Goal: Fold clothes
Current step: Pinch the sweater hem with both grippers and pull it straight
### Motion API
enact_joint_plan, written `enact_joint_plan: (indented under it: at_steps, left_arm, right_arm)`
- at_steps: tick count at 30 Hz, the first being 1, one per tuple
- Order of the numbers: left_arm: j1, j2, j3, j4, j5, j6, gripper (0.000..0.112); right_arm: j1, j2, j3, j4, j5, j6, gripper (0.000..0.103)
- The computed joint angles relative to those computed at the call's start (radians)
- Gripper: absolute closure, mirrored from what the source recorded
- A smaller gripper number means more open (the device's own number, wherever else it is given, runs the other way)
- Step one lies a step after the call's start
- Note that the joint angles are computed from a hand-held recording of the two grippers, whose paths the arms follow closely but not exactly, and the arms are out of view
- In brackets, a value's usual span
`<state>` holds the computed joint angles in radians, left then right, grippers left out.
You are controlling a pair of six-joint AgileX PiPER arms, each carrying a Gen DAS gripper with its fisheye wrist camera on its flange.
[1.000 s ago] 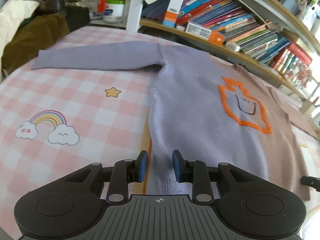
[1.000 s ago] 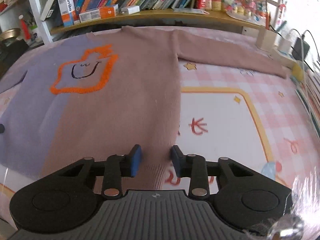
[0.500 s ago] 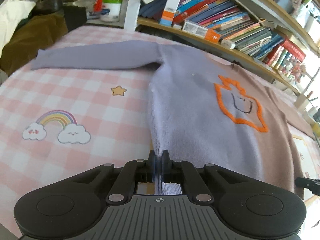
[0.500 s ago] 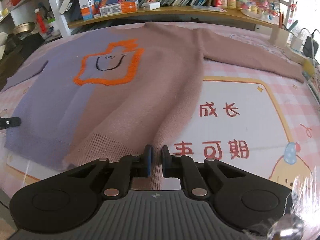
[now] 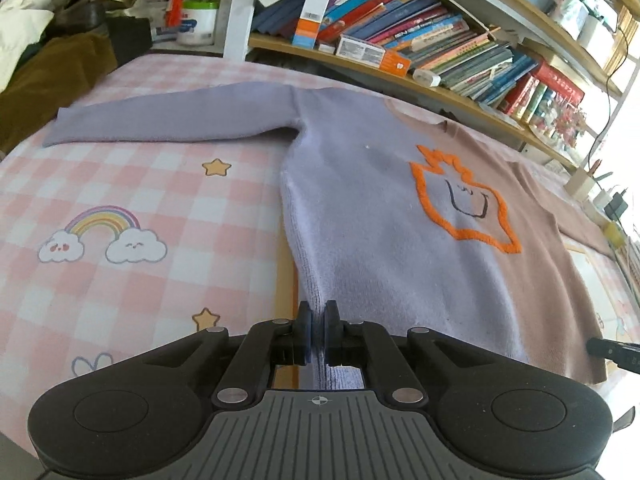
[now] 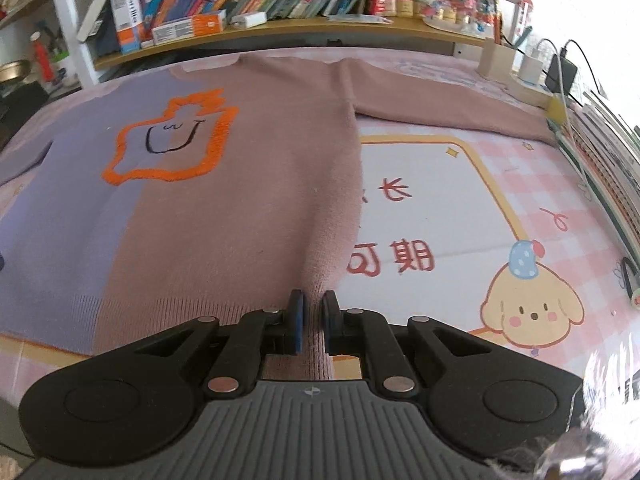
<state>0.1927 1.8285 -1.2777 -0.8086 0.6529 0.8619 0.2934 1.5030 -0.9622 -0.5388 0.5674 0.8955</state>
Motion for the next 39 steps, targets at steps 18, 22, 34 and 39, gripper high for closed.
enact_joint_plan:
  at_steps: [18, 22, 34, 39]
  left_arm:
    - [-0.013, 0.022, 0.004, -0.043, -0.053, 0.025, 0.108]
    - [-0.026, 0.04, -0.023, -0.03, -0.054, 0.014, 0.108]
    - [-0.022, 0.043, -0.031, -0.032, -0.045, 0.017, 0.108]
    - [-0.017, 0.032, -0.032, -0.03, -0.044, 0.007, 0.102]
  right_arm:
    - [0.02, 0.072, -0.039, -0.173, 0.002, 0.098, 0.095]
    - [0.004, 0.098, -0.065, -0.178, -0.004, 0.088, 0.095]
    - [-0.004, 0.082, -0.06, -0.117, -0.004, 0.075, 0.094]
    - [0.004, 0.076, -0.057, -0.14, 0.014, 0.127, 0.08]
